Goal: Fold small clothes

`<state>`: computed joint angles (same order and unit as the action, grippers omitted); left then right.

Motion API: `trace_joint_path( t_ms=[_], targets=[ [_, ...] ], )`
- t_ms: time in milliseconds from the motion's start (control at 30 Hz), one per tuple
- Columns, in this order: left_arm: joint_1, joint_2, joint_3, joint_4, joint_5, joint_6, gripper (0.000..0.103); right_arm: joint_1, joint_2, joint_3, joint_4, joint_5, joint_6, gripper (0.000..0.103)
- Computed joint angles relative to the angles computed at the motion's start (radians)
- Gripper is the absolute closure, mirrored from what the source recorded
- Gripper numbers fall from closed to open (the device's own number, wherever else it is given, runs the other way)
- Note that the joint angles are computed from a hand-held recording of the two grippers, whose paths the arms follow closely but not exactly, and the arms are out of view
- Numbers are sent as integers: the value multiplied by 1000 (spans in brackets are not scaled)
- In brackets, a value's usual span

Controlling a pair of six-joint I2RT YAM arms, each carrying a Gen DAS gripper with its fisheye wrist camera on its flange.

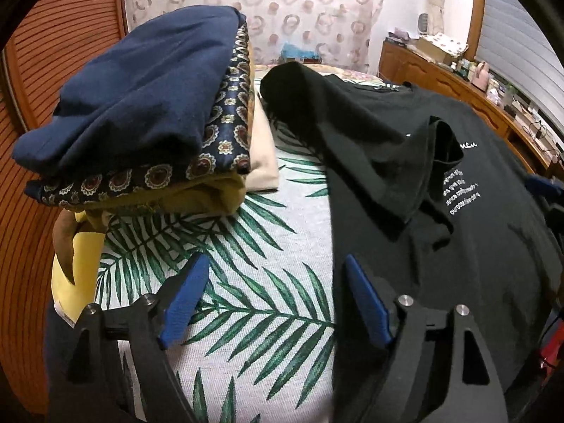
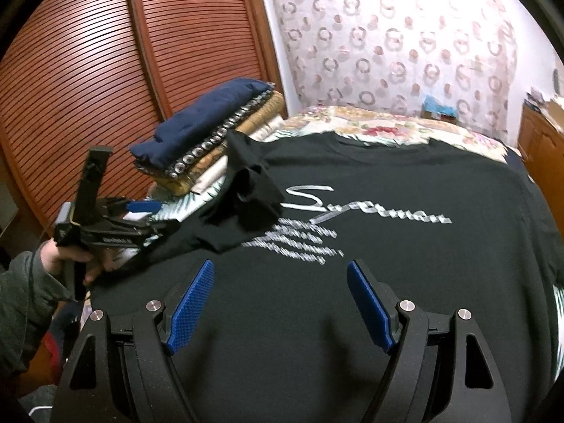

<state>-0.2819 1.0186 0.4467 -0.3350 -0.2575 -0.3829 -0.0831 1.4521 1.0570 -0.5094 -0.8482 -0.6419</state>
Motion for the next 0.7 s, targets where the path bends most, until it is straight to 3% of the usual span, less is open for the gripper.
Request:
trace_joint_path(
  t_ms=[500,700],
  targets=[
    [-6,-2,-3,-1,-7,-6,20,263,187,254,-4,62,62,23],
    [11,-2,-5,5,4,6,19,345,307,384,-71,95,42,25]
  ],
)
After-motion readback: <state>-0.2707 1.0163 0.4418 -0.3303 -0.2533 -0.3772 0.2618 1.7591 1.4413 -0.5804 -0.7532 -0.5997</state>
